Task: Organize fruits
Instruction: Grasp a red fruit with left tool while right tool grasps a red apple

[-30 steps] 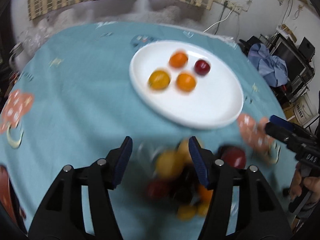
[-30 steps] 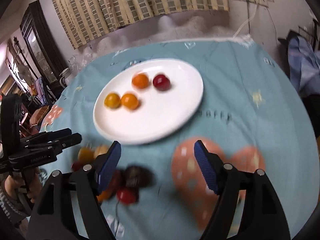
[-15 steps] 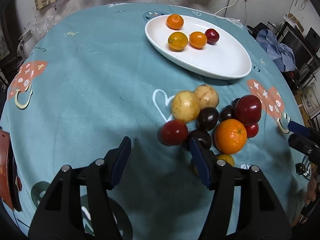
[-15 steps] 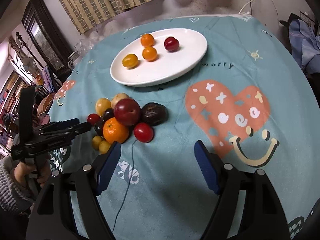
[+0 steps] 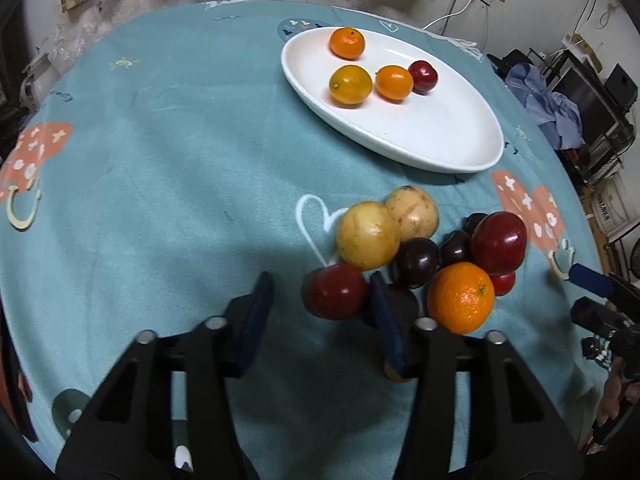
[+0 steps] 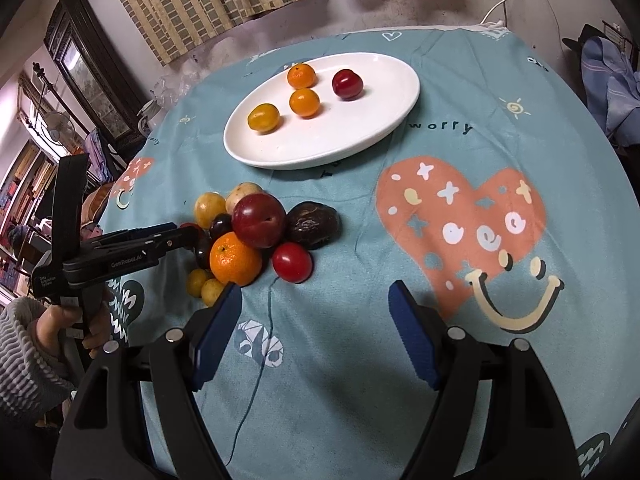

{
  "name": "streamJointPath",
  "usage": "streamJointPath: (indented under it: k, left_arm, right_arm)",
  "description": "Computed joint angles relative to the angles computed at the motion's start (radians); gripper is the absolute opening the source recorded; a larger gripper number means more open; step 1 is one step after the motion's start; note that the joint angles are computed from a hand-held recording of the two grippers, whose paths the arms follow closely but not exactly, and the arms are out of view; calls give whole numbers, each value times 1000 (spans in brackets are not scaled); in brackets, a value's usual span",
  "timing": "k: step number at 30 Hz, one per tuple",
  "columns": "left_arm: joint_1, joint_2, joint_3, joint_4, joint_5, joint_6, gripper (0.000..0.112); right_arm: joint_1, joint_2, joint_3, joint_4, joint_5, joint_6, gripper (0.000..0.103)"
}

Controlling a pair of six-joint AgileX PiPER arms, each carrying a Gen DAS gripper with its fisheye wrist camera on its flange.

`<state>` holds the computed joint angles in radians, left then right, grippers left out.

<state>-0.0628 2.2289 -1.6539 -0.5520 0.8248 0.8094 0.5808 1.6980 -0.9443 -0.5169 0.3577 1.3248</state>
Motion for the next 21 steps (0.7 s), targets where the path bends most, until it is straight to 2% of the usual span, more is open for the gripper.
streamJointPath:
  k: [2,5,8,13,17,19,21]
  left_arm:
    - [3,5,-6,-17,18,14,31]
    - [6,-3,10,-30,13,32,31]
    - [15,-13,29,-40,5,31,30]
    - [32,-44,71,-41,-6,40,30]
    - [46,-49,73,-51,1,41,30]
    - [48,-46,71,-49,3,38,30]
    - [45,-44,71,-46,2,34,30]
  right_arm:
    - [5,7,-11,-34,12,32,76]
    - [6,25,-51,-75,19,32,76]
    - [5,82,-144,-66,38,-71,76]
    - [-30,188,-273,55,20,-264,74]
    - [-42,273,-374,172,68,-436,50]
    - [-56,310,-408,248,88,-520,47]
    - [-58,311,-389,229,57,-505,44]
